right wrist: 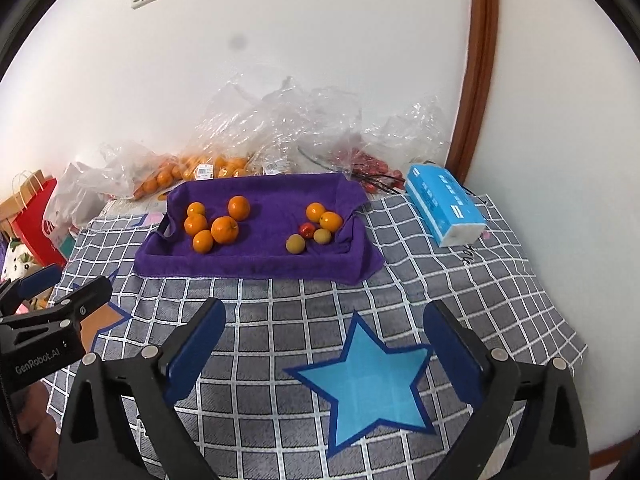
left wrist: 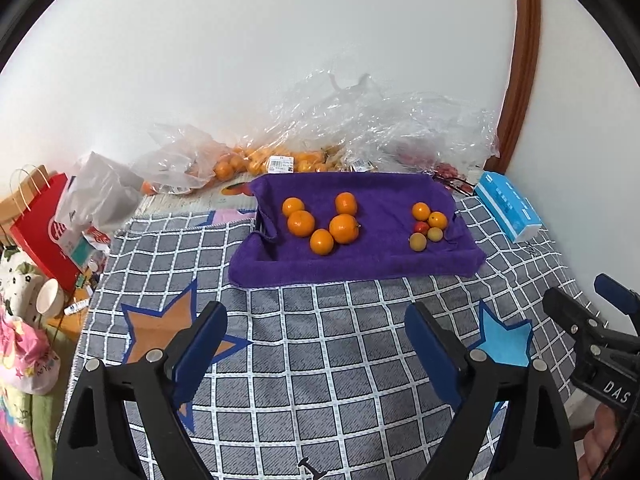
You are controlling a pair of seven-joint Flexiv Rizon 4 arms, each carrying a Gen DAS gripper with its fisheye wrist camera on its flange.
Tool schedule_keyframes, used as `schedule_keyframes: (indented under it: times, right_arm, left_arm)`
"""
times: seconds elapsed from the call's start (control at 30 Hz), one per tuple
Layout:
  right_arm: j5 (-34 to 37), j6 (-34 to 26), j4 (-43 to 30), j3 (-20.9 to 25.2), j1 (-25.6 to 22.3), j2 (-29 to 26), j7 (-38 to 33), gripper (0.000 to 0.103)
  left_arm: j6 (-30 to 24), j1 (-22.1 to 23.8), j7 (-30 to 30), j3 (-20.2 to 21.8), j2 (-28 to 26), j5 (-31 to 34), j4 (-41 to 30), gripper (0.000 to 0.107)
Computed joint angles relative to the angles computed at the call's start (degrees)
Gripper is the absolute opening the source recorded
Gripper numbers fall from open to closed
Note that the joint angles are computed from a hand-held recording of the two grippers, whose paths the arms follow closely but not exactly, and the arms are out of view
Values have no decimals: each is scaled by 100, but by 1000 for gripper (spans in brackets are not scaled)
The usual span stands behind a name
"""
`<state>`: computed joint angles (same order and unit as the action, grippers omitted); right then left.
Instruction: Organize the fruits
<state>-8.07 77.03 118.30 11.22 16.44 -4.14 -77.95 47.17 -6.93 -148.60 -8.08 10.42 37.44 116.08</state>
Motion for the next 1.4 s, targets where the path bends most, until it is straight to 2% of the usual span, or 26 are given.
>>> schedule_keyframes:
  times: [0.33,0.9,1.4]
  right_arm:
    - [-163,80,203,-37,-48,237,177,98]
    - [-94,54,250,-14,-12,304,153,98]
    - [-71,77,302,-9,-13,374,156,98]
  left_arm:
    - [-4,6,-104,-73,154,-44,64,91]
    - [-233,43,-87,-181,318,-65,74,91]
    - [-232,68,-78,-209,353,-73,90,91]
